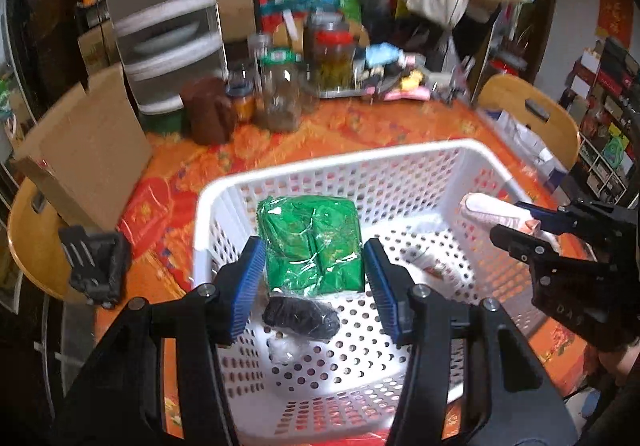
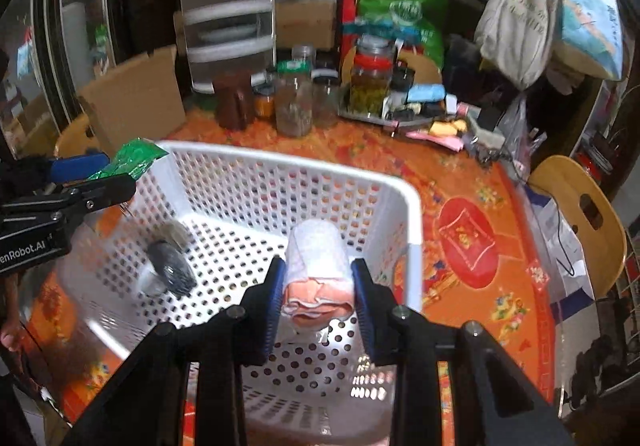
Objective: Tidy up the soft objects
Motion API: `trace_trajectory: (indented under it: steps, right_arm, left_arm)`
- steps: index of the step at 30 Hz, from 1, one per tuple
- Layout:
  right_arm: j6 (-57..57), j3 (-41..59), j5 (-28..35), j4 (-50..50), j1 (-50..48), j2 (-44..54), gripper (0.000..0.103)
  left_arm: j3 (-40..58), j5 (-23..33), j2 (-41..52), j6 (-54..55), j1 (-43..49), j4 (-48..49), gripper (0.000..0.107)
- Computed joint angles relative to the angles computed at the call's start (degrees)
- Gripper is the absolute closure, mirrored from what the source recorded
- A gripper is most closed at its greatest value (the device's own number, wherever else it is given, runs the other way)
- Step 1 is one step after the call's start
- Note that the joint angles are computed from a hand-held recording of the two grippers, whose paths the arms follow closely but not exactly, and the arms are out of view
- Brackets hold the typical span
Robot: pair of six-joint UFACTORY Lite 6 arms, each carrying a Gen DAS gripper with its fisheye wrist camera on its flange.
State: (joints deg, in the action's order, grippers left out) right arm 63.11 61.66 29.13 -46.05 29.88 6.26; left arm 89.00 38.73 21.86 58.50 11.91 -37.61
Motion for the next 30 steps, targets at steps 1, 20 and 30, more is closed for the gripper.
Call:
trace_trajectory:
  steps: [1, 20, 30]
  right_arm:
    - [0.0, 0.1, -0.7, 0.2, -0.3, 1.0, 0.071]
    - [-2.5, 3.6, -2.7, 2.9, -0.1, 8.3, 0.062]
    - [-0.9, -4.5, -3.7, 2.8, 0.9, -3.1, 0.021]
  left_arm:
    - [-0.1, -1.3, 1.5, -0.2, -0.8, 0.8, 0.058]
    - [-0.3, -3.9, 8.1, -1.1, -2.0, 4.2, 0.056]
    - [-6.5, -0.8, -0.5, 9.5, 2.9, -6.2, 0.010]
